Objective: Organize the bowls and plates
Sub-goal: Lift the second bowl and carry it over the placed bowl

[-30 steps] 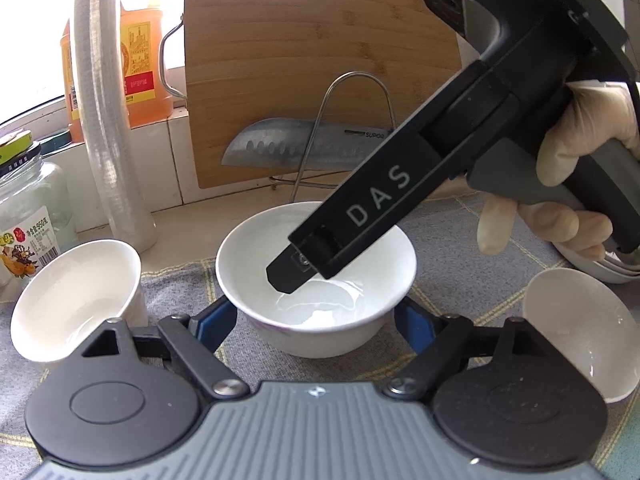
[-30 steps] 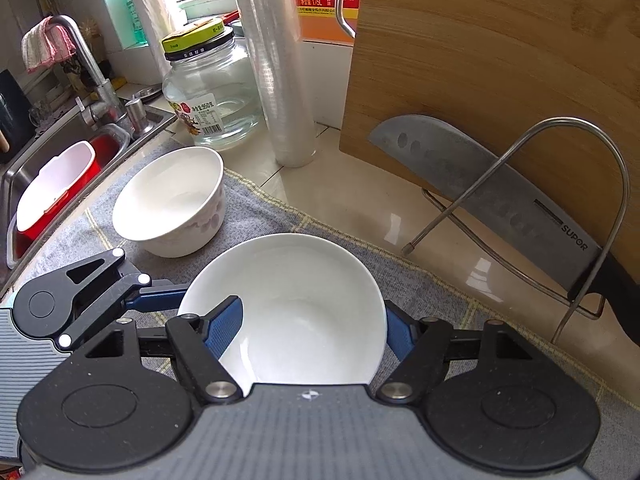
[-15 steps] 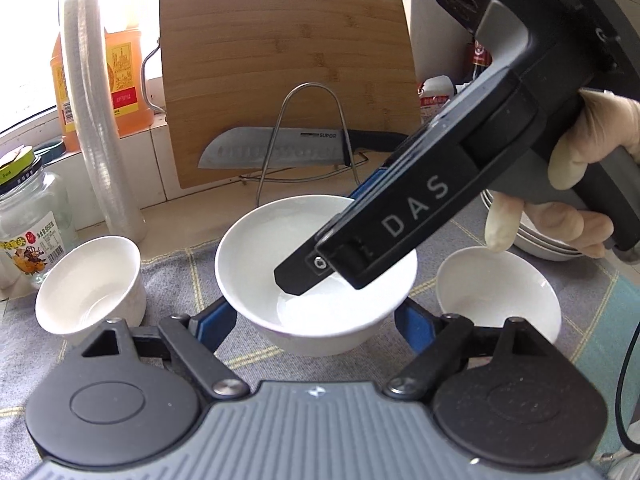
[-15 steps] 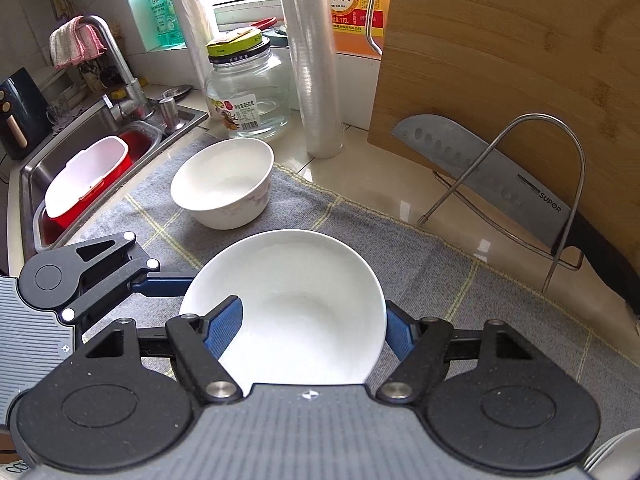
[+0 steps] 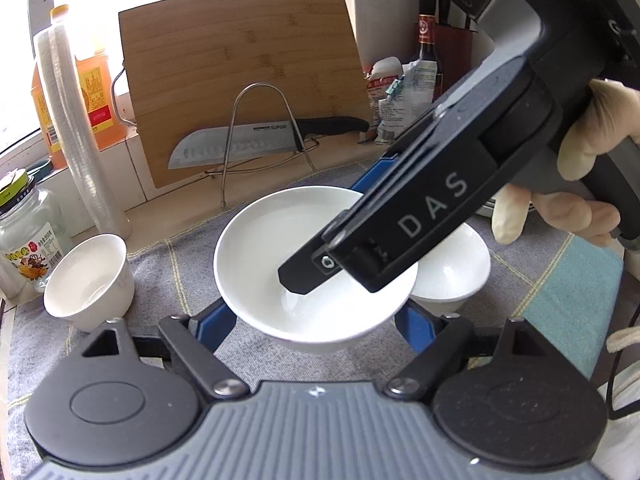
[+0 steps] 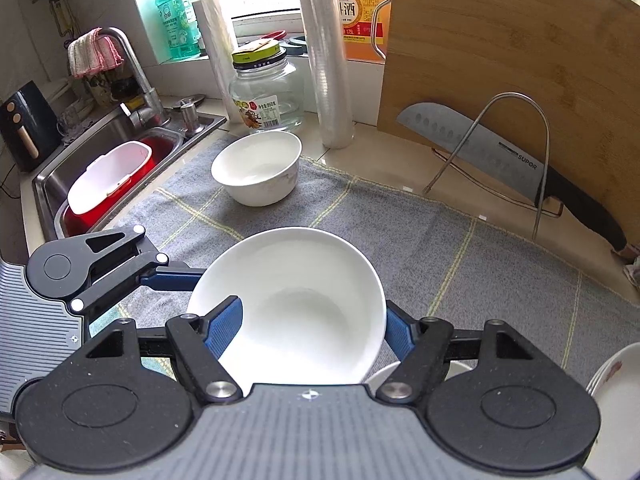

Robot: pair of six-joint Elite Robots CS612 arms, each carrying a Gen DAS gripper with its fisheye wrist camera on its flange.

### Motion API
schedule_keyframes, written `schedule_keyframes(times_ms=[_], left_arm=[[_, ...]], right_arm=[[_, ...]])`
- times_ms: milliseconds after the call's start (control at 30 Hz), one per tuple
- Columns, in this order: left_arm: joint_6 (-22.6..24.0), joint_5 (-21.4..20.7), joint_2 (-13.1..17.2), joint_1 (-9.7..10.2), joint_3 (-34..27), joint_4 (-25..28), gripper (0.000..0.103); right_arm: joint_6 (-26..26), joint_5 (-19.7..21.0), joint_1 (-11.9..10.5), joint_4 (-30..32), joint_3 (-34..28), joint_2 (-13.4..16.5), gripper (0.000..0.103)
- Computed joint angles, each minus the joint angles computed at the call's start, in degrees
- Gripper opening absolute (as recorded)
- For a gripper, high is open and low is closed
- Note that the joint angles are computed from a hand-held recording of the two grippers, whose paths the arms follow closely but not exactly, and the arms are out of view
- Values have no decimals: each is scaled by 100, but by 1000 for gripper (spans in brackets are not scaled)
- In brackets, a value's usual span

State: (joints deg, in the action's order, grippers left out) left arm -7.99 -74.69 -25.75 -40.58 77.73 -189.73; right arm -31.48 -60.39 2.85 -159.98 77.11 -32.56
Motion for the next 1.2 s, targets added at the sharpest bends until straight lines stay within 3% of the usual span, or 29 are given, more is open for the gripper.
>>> schedule_keyframes(times_ms=[333, 567, 867, 1200], left_arm=[[315, -301, -83, -79, 90, 33, 85], [515, -595, 23, -80, -132, 29, 85], [833, -1009, 297, -33, -663, 51, 86], [803, -1121, 490, 2, -1029, 432, 86]], right_arm=[[253, -111, -116, -316, 519, -243, 79], [523, -217, -223, -640, 726, -331, 79], [883, -534, -342, -1112, 813, -330, 80], [996, -613, -382, -1004, 600, -175, 80]])
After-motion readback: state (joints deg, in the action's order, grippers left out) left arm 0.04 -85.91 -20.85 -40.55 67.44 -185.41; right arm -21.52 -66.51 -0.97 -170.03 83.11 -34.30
